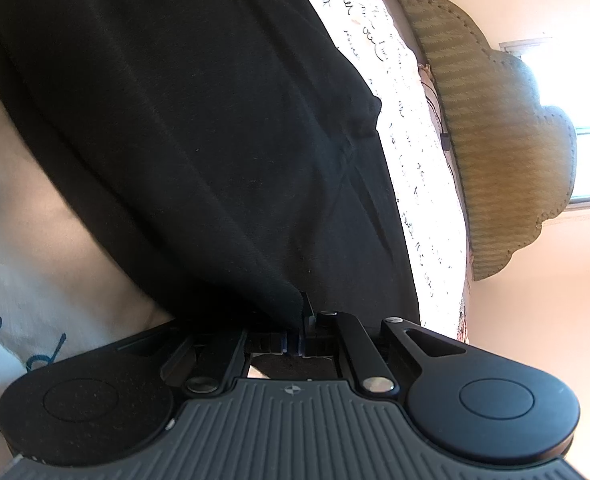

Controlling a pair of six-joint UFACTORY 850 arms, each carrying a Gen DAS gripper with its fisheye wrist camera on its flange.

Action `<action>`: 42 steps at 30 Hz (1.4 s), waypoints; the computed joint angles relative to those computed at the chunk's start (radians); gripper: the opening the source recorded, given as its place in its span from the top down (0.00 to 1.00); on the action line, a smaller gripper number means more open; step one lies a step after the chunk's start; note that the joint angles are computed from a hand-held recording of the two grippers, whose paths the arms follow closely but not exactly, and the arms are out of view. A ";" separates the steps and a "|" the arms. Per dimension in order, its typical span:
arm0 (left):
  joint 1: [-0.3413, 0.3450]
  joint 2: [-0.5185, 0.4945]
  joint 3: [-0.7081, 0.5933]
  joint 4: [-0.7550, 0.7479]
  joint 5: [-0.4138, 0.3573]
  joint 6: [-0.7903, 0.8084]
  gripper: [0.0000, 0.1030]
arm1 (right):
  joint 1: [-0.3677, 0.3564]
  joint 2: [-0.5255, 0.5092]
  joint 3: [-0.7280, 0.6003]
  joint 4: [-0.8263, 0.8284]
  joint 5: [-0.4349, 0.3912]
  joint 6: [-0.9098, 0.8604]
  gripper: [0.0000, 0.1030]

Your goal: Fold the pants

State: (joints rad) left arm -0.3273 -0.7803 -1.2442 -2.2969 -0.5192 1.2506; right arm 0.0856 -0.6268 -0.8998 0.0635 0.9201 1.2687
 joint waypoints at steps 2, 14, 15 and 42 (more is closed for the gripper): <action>0.000 -0.001 -0.003 0.006 0.002 0.013 0.83 | 0.002 0.030 0.027 0.011 0.025 -0.024 0.97; 0.014 -0.009 -0.031 0.113 -0.047 -0.031 0.72 | -0.024 0.242 0.373 0.041 0.068 0.055 0.97; 0.015 -0.012 -0.035 0.121 -0.046 -0.040 0.72 | -0.035 0.218 0.389 0.013 0.087 0.116 0.97; 0.007 -0.003 -0.039 0.115 0.014 -0.026 0.72 | -0.149 0.172 0.435 -0.178 0.220 0.316 0.95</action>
